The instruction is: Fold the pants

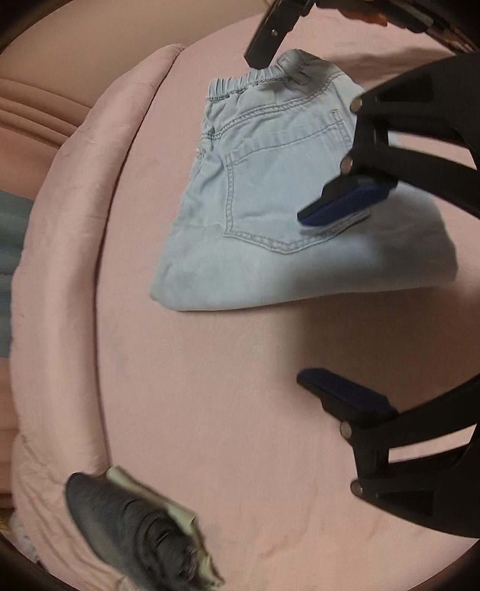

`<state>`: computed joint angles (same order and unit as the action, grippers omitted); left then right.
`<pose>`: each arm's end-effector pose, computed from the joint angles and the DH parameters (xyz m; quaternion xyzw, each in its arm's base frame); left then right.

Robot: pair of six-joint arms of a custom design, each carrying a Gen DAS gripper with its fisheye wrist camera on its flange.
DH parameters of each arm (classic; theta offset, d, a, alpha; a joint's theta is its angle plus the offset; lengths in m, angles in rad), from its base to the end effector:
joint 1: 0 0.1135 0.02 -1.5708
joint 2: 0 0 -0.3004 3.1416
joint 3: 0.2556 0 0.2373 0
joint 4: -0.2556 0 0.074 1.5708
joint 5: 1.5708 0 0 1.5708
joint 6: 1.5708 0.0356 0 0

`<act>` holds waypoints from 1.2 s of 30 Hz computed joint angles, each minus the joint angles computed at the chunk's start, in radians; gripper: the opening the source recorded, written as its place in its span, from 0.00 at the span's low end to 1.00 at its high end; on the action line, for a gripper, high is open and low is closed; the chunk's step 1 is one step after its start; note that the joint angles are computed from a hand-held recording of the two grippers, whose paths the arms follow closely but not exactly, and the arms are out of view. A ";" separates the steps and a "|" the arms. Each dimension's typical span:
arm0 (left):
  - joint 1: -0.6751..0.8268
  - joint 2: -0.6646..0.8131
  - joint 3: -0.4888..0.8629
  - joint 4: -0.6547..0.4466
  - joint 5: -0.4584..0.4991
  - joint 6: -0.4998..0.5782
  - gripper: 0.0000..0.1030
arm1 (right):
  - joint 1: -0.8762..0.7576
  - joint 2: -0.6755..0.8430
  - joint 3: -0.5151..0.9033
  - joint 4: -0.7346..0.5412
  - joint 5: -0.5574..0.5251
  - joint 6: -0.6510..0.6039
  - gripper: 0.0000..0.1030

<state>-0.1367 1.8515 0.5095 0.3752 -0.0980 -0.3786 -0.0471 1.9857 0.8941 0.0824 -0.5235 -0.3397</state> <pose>0.2738 -0.0341 0.1021 -0.1295 0.9449 -0.0305 0.2992 0.3565 0.0010 0.1236 -0.2062 0.9077 0.1925 0.3105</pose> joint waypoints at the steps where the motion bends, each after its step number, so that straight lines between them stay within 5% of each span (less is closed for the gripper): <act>1: -0.014 0.009 -0.001 0.012 -0.019 -0.004 0.88 | 0.003 -0.022 -0.029 0.023 0.016 -0.011 0.75; 5: -0.061 0.147 0.131 -0.076 -0.083 -0.006 0.90 | 0.060 0.030 -0.070 0.118 0.222 -0.003 0.75; 10: -0.075 0.207 0.161 -0.060 -0.138 -0.024 0.95 | 0.050 0.120 -0.027 0.112 0.219 0.004 0.83; 19: -0.128 -0.156 -0.035 -0.175 -0.235 -0.121 0.94 | 0.026 -0.119 -0.158 0.050 0.111 0.008 0.83; 26: -0.313 -0.510 -0.060 -0.506 -0.368 -0.250 0.99 | -0.003 -0.344 -0.283 -0.038 0.041 -0.064 0.99; 36: -0.566 -0.664 -0.002 -0.846 -0.537 -0.508 0.99 | -0.038 -0.563 -0.374 -0.108 0.014 -0.073 0.99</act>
